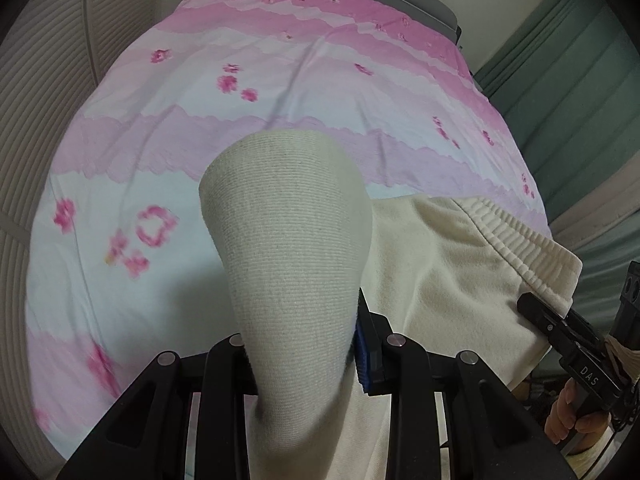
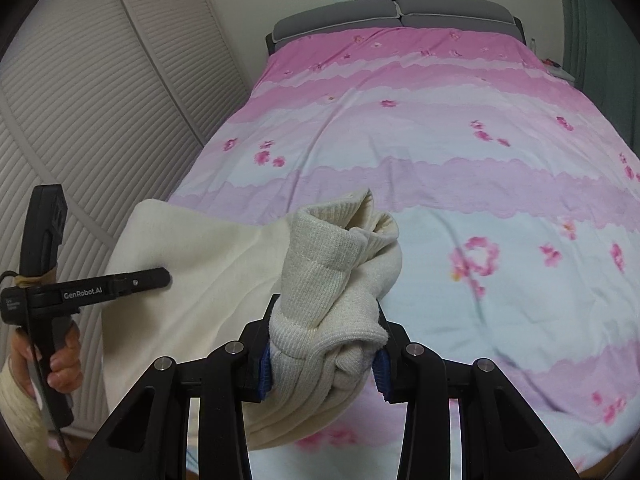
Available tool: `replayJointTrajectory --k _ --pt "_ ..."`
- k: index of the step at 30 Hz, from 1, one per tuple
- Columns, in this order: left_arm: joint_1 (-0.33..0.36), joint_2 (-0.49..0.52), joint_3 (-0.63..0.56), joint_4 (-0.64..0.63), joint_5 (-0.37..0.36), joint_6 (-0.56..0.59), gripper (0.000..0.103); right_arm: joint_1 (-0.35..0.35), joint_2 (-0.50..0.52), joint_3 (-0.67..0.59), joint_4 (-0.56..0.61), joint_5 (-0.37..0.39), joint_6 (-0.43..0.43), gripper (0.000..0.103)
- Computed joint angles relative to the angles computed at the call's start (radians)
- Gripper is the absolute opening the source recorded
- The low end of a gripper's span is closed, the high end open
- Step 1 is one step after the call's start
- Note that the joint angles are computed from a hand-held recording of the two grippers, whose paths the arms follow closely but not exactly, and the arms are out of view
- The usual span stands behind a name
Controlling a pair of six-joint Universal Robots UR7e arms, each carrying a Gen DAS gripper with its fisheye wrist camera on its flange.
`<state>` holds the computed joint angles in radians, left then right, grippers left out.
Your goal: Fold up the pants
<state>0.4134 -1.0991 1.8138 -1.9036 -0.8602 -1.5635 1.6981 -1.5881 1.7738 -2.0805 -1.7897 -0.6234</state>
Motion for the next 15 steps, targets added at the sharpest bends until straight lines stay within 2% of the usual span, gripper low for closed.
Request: replayJointTrajectory --k 7,15 --pt "0.087 -0.147 0.11 -0.042 0.009 0.166 0.03 0.091 0.097 0.078 -0.152 -0.059 0.105 0.039" --pt "0.205 -0.234 0.186 -0.158 0.059 0.383 0.03 0.133 0.266 0.085 -0.26 -0.098 0.184 0.039"
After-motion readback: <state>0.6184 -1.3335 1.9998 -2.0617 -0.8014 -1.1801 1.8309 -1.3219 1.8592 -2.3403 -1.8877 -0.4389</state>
